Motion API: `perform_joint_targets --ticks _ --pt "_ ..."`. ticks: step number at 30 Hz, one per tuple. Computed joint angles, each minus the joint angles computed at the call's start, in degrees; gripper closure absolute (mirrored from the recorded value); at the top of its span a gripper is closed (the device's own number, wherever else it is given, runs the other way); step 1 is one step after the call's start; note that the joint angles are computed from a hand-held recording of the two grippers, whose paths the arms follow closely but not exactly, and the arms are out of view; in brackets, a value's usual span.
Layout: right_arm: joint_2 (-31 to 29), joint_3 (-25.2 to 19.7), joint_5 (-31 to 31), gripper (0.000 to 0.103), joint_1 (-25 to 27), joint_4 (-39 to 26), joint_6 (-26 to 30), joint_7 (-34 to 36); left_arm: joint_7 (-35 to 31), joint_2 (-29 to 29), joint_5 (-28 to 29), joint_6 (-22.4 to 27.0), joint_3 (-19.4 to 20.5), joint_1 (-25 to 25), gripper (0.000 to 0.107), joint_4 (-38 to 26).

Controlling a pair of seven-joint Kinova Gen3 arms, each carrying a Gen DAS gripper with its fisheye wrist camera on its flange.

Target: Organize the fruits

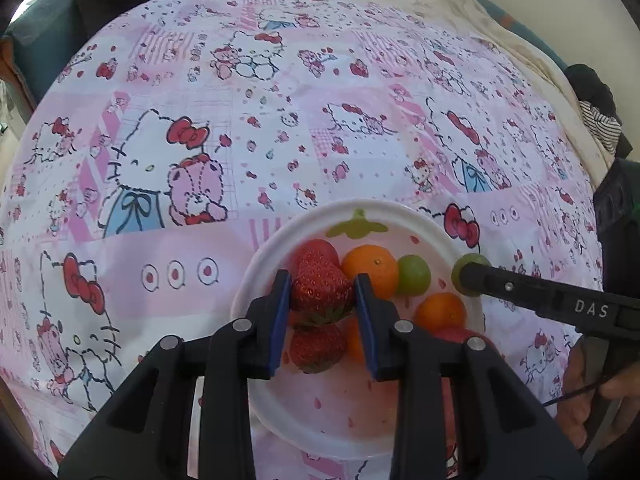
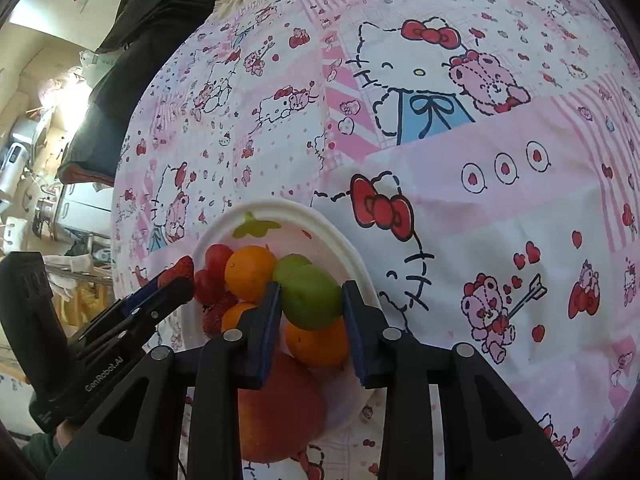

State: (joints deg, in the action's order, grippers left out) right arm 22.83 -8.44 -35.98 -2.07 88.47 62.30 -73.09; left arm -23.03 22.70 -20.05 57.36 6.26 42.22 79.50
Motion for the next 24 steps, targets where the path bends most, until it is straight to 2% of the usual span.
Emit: perform_joint_targets --ticks 3,5,6,7,8,9,10,12,17,20,24 --pt "0.3 0.2 0.7 0.069 -0.6 -0.3 0.2 -0.9 -1.2 0.8 -0.4 1.3 0.3 0.4 0.079 -1.2" --pt "0.2 0.0 0.2 0.064 -0.3 -0.3 0.1 -0.7 -2.0 1.6 -0.7 3.4 0.2 1.0 0.079 -2.8" --pt "0.0 -0.2 -0.3 0.049 0.0 0.0 -0.2 -0.3 -2.2 1.7 -0.7 3.8 0.2 1.1 0.073 -3.1" --pt "-0.4 -0.3 -0.8 0.038 0.3 0.5 -0.6 0.2 -2.0 1.5 -0.7 3.6 0.1 1.2 0.056 -3.0" --pt "-0.7 -0.3 -1.2 0.035 0.6 0.7 -0.9 0.7 -1.2 1.5 -1.2 4.2 -0.3 1.8 0.045 -3.1" --pt "-0.9 -0.3 -1.4 0.032 0.7 0.8 -0.9 1.0 0.3 1.7 -2.5 5.7 -0.9 2.9 0.027 -3.7" --pt "-1.1 -0.2 -1.5 0.029 0.7 0.7 -0.7 1.1 2.2 1.8 -4.3 7.5 -1.8 4.5 0.024 -4.3" --pt "-2.0 -0.6 -1.5 0.023 1.2 1.2 -1.6 1.6 3.4 1.4 -5.9 8.5 -1.6 5.1 0.024 -4.5" --pt "-7.9 1.2 0.8 0.016 -0.6 5.0 -8.7 2.0 6.6 0.0 -9.3 11.3 -1.4 6.6 0.024 -5.1" --pt "-11.7 1.7 0.5 0.015 -0.5 7.4 -11.7 2.9 7.9 -1.3 -9.5 13.1 -0.7 6.4 0.024 -5.5" --pt "-17.0 3.0 1.6 0.015 -1.4 9.1 -13.4 2.7 13.9 -4.0 -16.3 17.2 -0.4 10.0 0.024 -5.0"
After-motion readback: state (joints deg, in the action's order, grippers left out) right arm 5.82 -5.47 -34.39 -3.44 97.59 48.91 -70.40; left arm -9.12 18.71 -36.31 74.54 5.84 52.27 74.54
